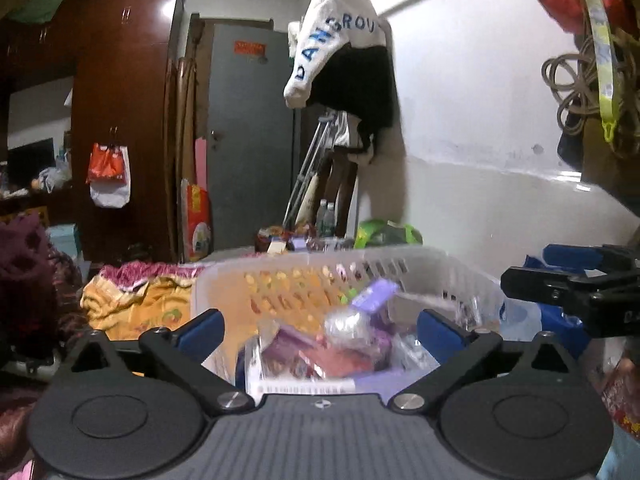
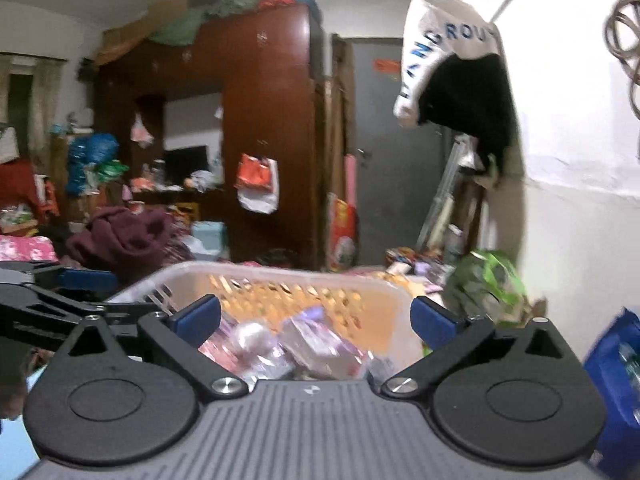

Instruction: Organize objects

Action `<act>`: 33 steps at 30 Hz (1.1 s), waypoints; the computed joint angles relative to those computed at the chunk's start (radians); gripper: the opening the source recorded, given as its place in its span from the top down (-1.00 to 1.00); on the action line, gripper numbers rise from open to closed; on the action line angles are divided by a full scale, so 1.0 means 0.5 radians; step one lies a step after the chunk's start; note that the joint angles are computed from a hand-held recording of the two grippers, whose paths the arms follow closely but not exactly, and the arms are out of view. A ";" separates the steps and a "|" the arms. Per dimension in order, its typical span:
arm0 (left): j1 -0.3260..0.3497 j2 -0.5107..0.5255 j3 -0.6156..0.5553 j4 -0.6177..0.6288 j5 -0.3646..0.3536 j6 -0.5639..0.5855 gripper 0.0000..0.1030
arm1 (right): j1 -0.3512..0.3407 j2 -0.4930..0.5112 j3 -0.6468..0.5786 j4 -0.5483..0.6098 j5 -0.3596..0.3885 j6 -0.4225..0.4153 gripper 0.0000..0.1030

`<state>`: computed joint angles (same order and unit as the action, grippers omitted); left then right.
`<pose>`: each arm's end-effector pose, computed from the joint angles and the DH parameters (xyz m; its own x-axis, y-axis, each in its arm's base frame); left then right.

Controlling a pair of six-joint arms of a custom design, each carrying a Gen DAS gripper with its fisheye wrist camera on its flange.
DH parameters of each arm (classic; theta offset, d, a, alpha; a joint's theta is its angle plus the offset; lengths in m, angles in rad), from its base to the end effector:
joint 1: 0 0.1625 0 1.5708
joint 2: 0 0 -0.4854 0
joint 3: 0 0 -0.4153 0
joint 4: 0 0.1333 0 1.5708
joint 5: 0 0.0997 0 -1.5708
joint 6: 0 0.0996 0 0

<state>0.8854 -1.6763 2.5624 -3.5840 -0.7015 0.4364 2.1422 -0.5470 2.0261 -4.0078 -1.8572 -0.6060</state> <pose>-0.0356 -0.3744 0.3860 -0.7337 0.0266 -0.6789 0.6420 0.3543 -0.6799 0.4065 -0.4378 0.0280 -0.5887 -0.5422 0.5995 -0.7865 0.2129 -0.5798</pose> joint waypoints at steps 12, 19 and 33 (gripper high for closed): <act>-0.154 -0.121 0.111 0.155 0.256 -0.105 -1.00 | -0.019 -0.062 0.138 0.069 0.013 0.020 -1.00; -0.177 -0.173 0.136 0.214 0.265 -0.169 -1.00 | 0.001 -0.051 0.155 0.054 -0.071 -0.009 -1.00; -0.233 -0.237 0.185 0.238 0.309 -0.212 -1.00 | -0.029 -0.120 0.184 0.098 -0.064 0.071 -1.00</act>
<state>0.7687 -1.7947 2.6550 -3.4652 -0.5469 0.3304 2.1276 -0.6072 2.1180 -3.9589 -1.8890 -0.5704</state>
